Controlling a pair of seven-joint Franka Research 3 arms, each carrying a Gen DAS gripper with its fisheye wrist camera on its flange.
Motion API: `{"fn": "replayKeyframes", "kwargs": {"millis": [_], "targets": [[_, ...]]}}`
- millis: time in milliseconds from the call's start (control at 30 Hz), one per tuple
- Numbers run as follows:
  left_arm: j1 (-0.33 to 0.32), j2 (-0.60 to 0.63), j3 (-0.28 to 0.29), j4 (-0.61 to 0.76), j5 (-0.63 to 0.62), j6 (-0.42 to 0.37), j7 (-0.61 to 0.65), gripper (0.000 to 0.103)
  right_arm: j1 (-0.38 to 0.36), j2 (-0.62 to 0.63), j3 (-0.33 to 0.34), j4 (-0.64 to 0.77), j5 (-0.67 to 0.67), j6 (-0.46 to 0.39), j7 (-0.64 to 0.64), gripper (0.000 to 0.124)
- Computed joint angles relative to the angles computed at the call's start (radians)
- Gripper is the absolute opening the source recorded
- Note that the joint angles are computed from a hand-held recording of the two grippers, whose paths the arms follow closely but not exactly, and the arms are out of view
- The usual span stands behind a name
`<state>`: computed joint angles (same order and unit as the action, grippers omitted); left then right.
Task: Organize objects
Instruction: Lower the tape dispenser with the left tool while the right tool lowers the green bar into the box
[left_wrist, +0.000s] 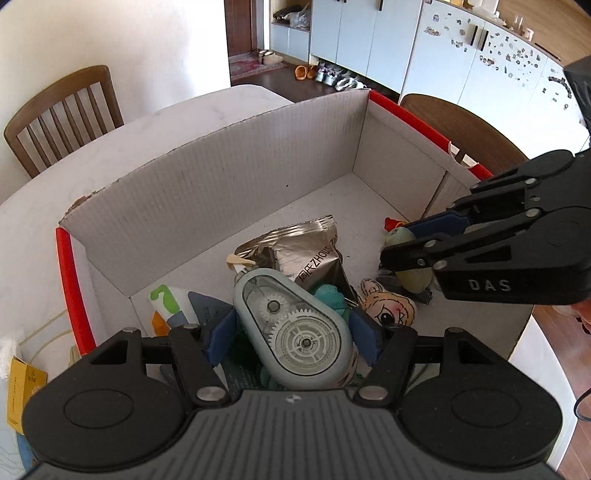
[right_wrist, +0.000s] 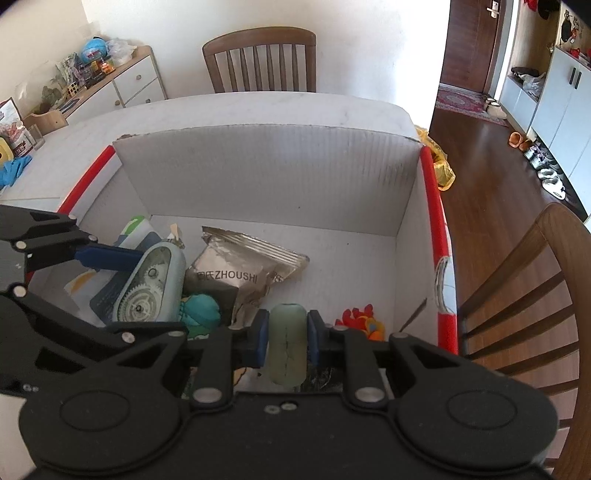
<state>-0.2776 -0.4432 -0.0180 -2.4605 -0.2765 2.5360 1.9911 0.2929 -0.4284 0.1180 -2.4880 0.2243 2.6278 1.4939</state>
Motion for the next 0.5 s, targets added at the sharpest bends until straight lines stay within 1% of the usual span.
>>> {"fn": "replayKeyframes", "kwargs": {"millis": [167,233,267,367,500], "targets": [[0.006,0.004,-0.005,0.012,0.009,-0.027,-0.010,0.067,0.006,-0.012,-0.011,-0.003,0.015,-0.011,-0.013,0.022],[0.003,-0.003,-0.001,0.007,0.000,-0.024,-0.004,0.068,0.006,-0.020,-0.012,-0.006,0.020,-0.016,-0.015,0.024],[0.001,-0.008,0.001,0.002,-0.005,-0.022,-0.001,0.071,0.005,-0.023,-0.011,-0.007,0.021,-0.017,-0.014,0.024],[-0.005,-0.026,0.011,-0.010,-0.026,-0.012,0.006,0.074,0.003,-0.039,-0.009,-0.015,0.023,-0.016,-0.011,0.026],[-0.012,-0.059,0.024,-0.029,-0.044,0.002,0.012,0.074,0.011,-0.067,-0.012,-0.029,0.040,-0.002,-0.016,0.027]]}}
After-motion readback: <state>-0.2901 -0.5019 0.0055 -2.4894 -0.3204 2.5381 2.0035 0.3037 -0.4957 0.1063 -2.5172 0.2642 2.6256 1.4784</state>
